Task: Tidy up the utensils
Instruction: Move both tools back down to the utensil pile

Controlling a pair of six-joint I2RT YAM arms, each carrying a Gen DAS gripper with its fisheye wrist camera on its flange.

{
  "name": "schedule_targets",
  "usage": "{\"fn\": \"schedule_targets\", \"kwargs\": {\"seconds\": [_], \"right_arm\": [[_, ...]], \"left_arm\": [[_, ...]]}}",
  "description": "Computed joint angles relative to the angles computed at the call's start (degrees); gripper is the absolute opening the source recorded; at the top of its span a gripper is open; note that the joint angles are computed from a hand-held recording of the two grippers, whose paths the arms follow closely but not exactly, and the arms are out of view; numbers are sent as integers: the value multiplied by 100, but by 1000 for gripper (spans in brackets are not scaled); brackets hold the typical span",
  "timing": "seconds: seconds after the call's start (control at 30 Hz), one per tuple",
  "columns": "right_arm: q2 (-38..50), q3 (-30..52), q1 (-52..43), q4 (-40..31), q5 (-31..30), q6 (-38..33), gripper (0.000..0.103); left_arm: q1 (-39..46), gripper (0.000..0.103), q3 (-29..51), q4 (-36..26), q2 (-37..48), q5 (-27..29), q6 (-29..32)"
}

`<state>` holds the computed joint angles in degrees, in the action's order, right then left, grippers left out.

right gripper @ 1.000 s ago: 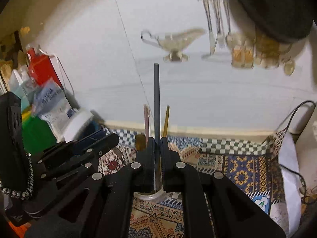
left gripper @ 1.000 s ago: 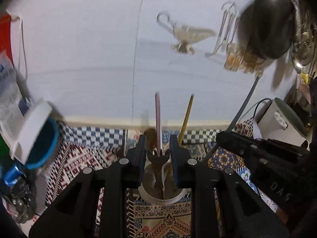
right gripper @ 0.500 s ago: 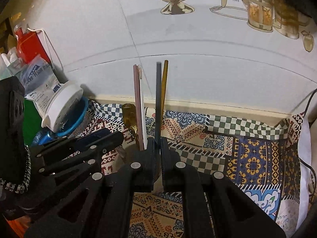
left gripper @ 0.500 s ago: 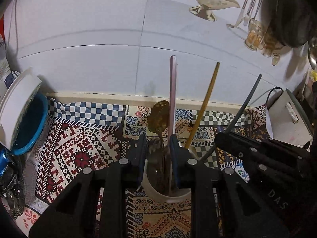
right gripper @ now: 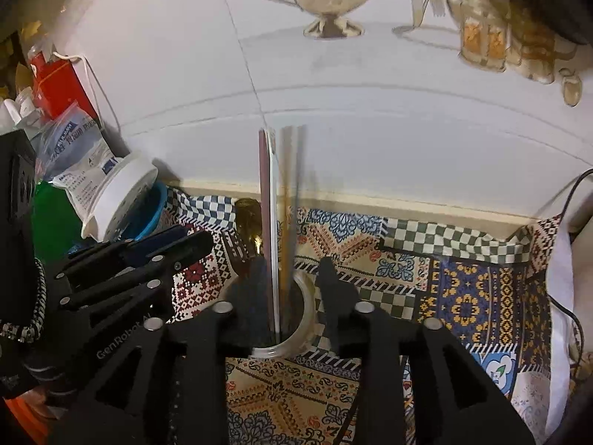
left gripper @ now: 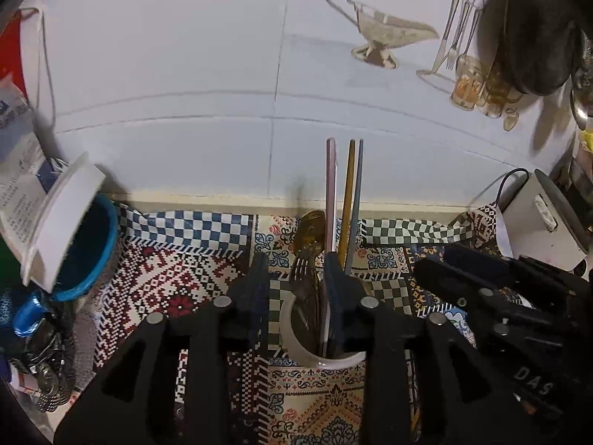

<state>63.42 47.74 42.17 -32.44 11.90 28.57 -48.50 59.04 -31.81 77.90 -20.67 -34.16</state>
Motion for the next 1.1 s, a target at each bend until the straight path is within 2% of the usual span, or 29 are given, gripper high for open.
{"fn": "schedule_targets", "kwargs": {"seconds": [0.1, 0.33, 0.57, 0.7, 0.9, 1.1], "right_arm": [[-329, 35, 182, -224, 264, 85, 39], [-961, 153, 748, -885, 971, 356, 41], [-1515, 263, 1668, -1796, 1887, 1104, 41], [-1701, 324, 2271, -2453, 2425, 1830, 42], [-1782, 414, 3444, -3903, 3150, 3634, 42], [-1851, 162, 4378, -5098, 3228, 5540, 42]], "left_arm": [[-196, 38, 57, -238, -210, -257, -95], [-858, 55, 177, -867, -720, -1020, -557], [-1577, 60, 299, -1401, -937, -1535, -930], [-1992, 63, 278, -1555, -947, -1655, -1172], [-2412, 65, 127, -1462, -796, -1580, -1448], [-2736, 65, -8, -1213, -313, -1318, -1651]]}}
